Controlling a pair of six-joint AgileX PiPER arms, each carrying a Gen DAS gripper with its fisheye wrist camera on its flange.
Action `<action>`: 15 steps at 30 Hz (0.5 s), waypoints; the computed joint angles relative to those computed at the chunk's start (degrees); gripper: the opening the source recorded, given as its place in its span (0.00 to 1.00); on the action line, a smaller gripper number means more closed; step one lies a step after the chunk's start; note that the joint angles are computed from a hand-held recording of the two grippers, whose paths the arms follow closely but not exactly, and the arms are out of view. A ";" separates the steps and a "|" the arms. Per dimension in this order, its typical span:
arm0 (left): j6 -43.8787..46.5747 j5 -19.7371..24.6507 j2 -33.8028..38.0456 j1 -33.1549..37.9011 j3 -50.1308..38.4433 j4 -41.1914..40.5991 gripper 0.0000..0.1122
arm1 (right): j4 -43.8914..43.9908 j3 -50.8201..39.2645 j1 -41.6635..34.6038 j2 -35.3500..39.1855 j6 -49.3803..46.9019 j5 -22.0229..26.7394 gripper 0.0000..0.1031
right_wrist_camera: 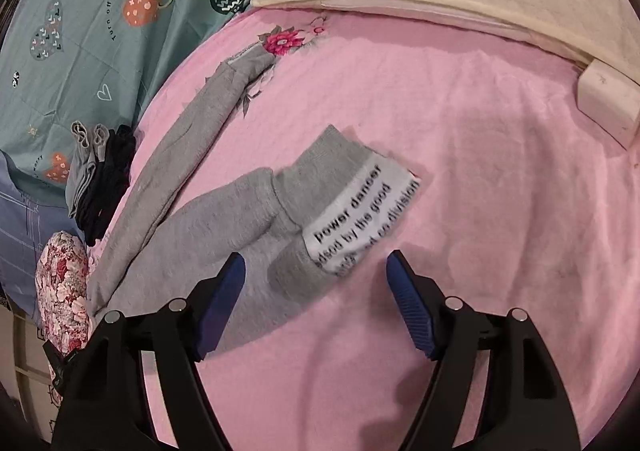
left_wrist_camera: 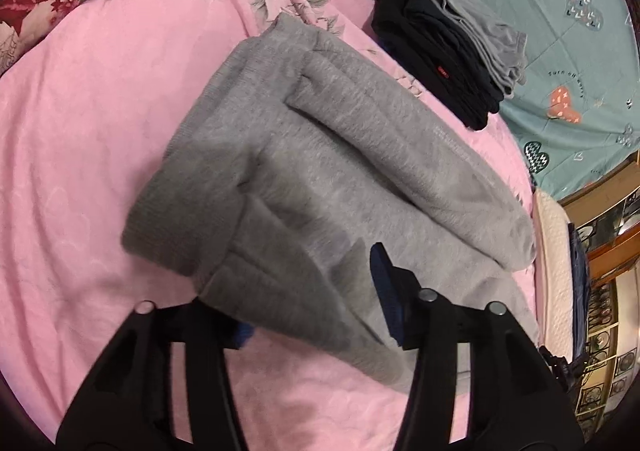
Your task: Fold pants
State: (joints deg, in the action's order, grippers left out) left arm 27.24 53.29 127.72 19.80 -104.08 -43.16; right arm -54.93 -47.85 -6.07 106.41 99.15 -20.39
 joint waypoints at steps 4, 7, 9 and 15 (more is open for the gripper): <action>-0.02 -3.81 -2.53 -2.01 1.20 3.61 0.14 | 0.70 -4.07 1.65 2.69 -2.17 2.07 0.33; 2.48 0.70 -3.19 0.61 -1.27 -1.50 0.08 | 1.44 -4.09 0.92 2.92 -5.24 0.80 0.25; 3.16 2.57 -4.70 1.85 -2.35 -3.09 0.08 | 1.88 -2.32 0.01 0.80 -6.95 -0.91 0.23; 8.87 7.55 -11.08 8.16 -1.04 -11.72 0.07 | 3.11 3.09 -0.37 -10.12 -10.83 -3.40 0.22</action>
State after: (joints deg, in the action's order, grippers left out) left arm 36.11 60.84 116.64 27.96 -105.13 -54.88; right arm -51.82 -44.76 -6.44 96.29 88.32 -23.79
